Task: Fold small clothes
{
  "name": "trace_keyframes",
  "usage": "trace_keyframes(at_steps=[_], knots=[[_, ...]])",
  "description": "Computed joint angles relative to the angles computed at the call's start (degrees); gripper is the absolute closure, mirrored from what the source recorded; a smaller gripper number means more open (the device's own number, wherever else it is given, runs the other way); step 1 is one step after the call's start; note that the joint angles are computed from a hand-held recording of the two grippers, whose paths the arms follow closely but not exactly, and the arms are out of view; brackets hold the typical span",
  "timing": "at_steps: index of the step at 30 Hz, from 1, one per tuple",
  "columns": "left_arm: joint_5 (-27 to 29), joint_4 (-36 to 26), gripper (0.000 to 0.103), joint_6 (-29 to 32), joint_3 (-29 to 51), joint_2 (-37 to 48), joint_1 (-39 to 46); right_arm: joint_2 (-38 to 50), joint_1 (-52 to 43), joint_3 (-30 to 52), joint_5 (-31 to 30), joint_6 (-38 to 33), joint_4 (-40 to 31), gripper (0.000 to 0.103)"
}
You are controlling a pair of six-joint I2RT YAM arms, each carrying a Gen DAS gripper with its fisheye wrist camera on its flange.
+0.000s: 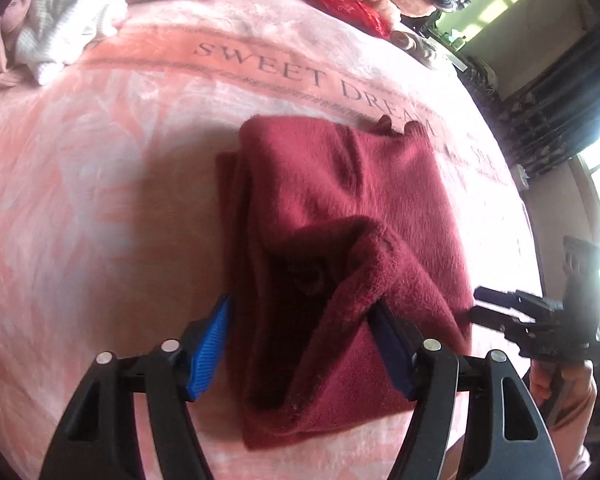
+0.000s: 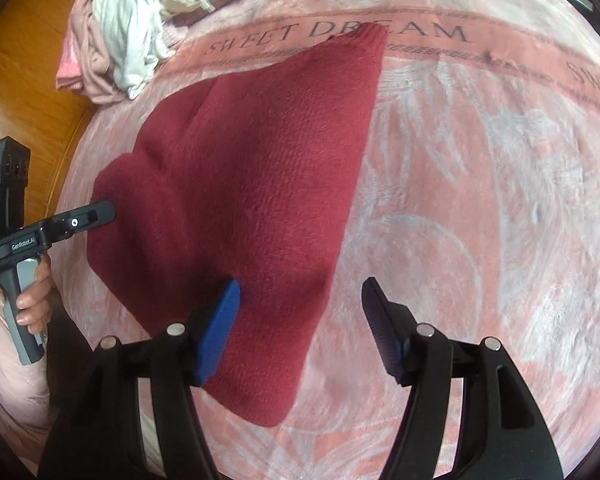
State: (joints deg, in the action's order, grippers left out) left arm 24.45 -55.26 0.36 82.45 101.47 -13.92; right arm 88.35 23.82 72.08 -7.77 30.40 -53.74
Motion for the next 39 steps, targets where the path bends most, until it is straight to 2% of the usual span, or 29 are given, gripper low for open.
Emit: trace_keyframes(at_steps=[5,8,10,15,19,21,22,23,25,27,31,33,34,36,37,38,39], knots=[[0.01,-0.54,0.035,4.44,-14.27,-9.43,3.98,-2.05,3.55,-4.82,-2.12,2.57,3.98,0.040],[-4.16,0.98,0.035,6.99,-20.44,-13.76,3.74,-1.04,4.18,-6.79,-2.97,4.54,4.80,0.040],[-4.83,0.87,0.036,7.03,-20.83,-14.66,3.78,-0.33,4.13,-6.49,-4.17,5.42,4.07,0.040],[-2.42,0.73,0.035,3.96,-16.80,-17.16,3.28,-0.93,5.46,-2.98,-1.13,5.22,0.54,0.039],[-6.65,2.25,0.034,1.84,-16.49,-15.60,-1.76,-0.01,6.63,-2.03,-0.68,6.02,-0.21,0.039],[-7.78,2.47,0.042,1.35,-17.47,-13.70,-2.46,-0.14,7.09,-2.60,-0.87,6.64,0.03,0.039],[-6.41,2.41,0.073,1.95,-18.62,-12.79,-1.96,0.28,7.51,-2.70,-0.93,7.24,0.40,0.039],[-4.48,1.78,0.082,2.18,-19.26,-12.44,-1.23,0.42,7.63,-2.74,-0.94,7.47,0.43,0.039],[-2.20,3.08,0.090,2.42,-22.36,-15.10,0.60,0.19,7.95,-3.21,-0.90,7.62,0.86,0.039],[-1.24,2.40,0.092,3.89,-23.06,-15.59,1.86,-0.36,8.18,-4.00,-1.08,7.95,1.22,0.039],[-1.15,3.22,0.091,5.54,-23.37,-12.78,2.87,0.99,8.13,-4.56,-1.23,8.16,1.50,0.039],[-1.66,2.36,0.087,6.01,-21.73,-11.96,1.59,1.60,8.34,-4.71,-1.43,8.11,1.88,0.039],[-1.53,1.66,0.081,6.18,-20.58,-11.70,1.25,1.40,8.26,-5.09,-1.75,8.17,2.23,0.039],[-1.21,-0.46,0.061,6.14,-17.95,-11.97,0.91,0.57,7.90,-5.45,-1.95,7.50,2.42,0.039],[-0.63,-1.33,0.044,6.94,-17.03,-12.53,1.81,-0.30,7.40,-5.51,-1.85,6.91,1.89,0.038],[0.71,-2.08,0.037,7.89,-16.71,-13.77,3.14,-0.77,7.02,-5.03,-1.42,6.49,1.21,0.037],[2.62,-2.88,0.036,8.61,-15.65,-14.05,4.49,-1.19,6.69,-4.66,-0.94,6.11,0.64,0.036]])
